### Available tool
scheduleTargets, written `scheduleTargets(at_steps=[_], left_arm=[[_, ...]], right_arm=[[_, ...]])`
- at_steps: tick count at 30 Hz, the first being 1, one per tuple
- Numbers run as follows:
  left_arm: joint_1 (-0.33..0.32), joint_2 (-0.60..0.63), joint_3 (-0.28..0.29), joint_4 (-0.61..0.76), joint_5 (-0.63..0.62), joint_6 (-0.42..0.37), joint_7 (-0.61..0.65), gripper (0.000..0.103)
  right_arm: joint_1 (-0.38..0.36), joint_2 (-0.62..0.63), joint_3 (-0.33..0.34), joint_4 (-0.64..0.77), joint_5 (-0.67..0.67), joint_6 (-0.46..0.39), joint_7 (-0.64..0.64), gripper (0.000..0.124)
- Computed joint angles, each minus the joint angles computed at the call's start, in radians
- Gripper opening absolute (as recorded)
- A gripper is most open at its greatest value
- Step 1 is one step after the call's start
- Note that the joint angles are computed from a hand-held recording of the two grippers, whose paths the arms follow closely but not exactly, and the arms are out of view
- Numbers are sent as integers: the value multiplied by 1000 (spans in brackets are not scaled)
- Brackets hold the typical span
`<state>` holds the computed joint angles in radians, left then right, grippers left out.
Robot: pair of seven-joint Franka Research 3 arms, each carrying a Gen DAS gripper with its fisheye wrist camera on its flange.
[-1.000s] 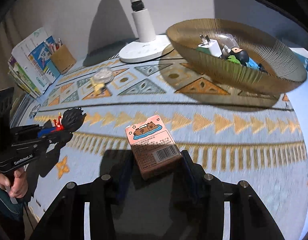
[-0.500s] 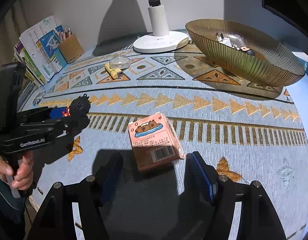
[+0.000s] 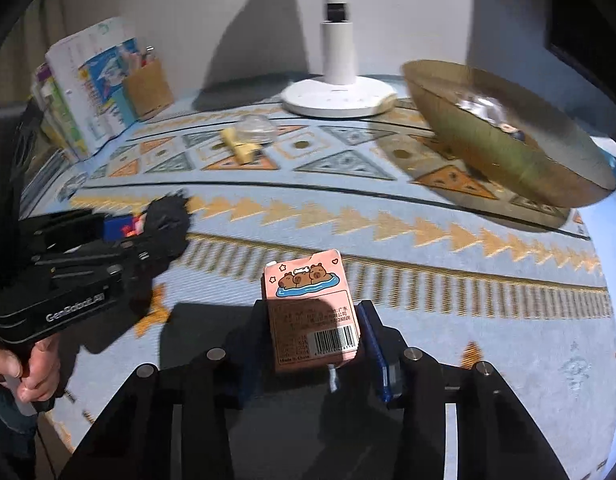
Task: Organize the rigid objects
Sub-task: 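Grasp the red figure with the left tool while the right tool grasps the pink box, then carry both items over the amber bowl and open both tools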
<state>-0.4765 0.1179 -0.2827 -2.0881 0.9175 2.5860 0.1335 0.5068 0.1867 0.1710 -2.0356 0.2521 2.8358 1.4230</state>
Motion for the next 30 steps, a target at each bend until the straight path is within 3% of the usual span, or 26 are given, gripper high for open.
scheduleTargets(at_steps=[5,7,12,16,19,23,27,30], left_arm=[[-10,-26,-9,6,37,0,-23,28],[-10,-36,-12,8,44,2,-31,28],[-7,-61,-22,27,76,1,-46,28],[-8,-70,-31,83,119,-21,-34,28],[-10,-64,-34,153,174,-22,-16,28],[-21,-29,-31,267,240,-14,11,28],[-40,50,-5,418,285,15,39,28],[-65,141,25,542,263,29,81,28]], right_arm=[[-37,-27,72,-7,206,3,-180,43],[-30,-41,69,-11,242,13,-205,43],[-17,-105,41,-45,260,70,-205,43],[-18,-158,0,-71,143,131,-99,43],[-45,-196,-27,-77,-16,180,44,43],[-141,-234,-29,-52,-337,227,340,43],[-294,-237,5,37,-797,215,808,43],[-321,-214,-23,101,-1000,192,1046,43]])
